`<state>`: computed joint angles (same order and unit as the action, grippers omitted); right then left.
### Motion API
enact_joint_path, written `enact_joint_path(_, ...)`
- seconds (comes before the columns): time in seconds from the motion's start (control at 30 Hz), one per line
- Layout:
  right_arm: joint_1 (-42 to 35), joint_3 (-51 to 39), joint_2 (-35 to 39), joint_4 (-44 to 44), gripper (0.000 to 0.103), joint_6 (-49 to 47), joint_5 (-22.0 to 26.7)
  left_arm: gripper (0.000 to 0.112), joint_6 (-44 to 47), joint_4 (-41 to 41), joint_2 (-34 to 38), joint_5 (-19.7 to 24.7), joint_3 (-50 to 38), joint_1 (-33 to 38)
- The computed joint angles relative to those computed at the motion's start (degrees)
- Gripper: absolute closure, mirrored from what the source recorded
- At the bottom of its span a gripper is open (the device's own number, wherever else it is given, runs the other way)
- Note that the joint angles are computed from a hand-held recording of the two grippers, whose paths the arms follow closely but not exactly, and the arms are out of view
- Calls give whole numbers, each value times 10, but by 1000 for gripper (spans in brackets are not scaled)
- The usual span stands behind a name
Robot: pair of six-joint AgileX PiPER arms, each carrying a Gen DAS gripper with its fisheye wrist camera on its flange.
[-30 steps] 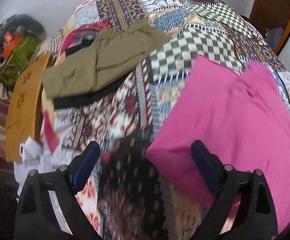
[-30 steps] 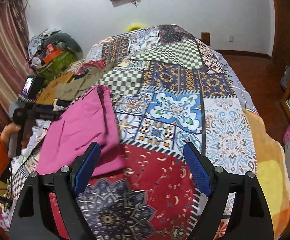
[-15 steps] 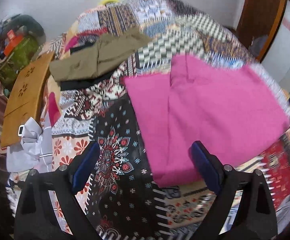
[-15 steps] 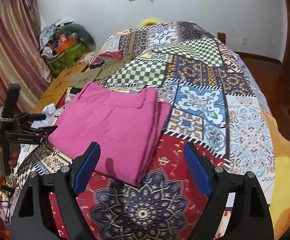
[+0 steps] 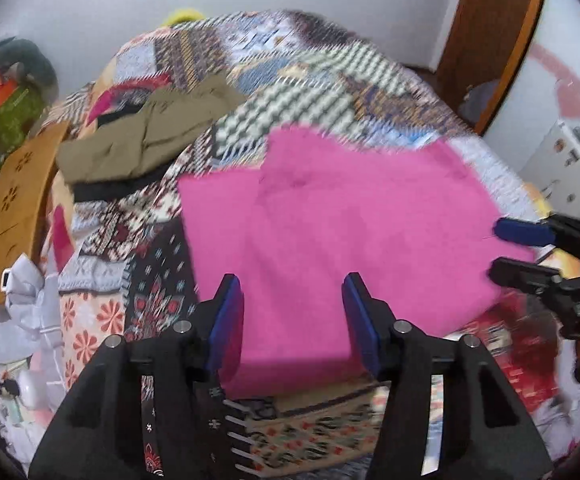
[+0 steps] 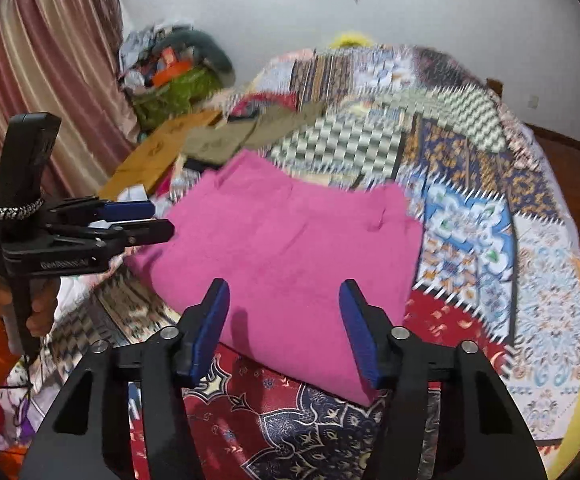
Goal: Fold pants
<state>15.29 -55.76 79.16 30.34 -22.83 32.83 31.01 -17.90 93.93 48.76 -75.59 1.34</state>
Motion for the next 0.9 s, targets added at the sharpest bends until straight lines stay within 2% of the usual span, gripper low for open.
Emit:
enact_joint_path(0.07, 7, 7, 18, -15, 55, 4, -7, 57, 5, -5, -3, -7, 14, 12)
enact_joint_path(0.13, 3, 32, 8, 10, 56, -27, -27, 57, 20, -19, -3, 8, 13, 33)
enact_joint_path(0.23, -7, 37, -8, -6, 56, -12, -17, 57, 15, 15, -13, -3, 23, 46)
enact_joint_path(0.37, -47, 51, -26, 23, 55, -53, 7, 57, 17, 35, -7, 0, 24, 71)
enact_joint_path(0.57, -92, 63, -47, 26, 44, -66, 40, 56, 7, 47, -1, 15, -5, 92)
enact_joint_path(0.63, -96, 57, -49, 9, 43, -51, 46, 52, 6, 41, 5, 26, -25, 92)
enact_joint_path(0.7, -100, 47, -49, -6, 42, -39, 55, 41, 6, 31, 10, 34, -44, 89)
enact_joint_path(0.77, -109, 38, -50, -9, 41, -32, 56, 35, 8, 17, 12, 38, -62, 82)
enact_joint_path(0.9, -132, 19, -37, 19, 33, -46, 57, 21, 7, -17, 34, 60, -104, 68)
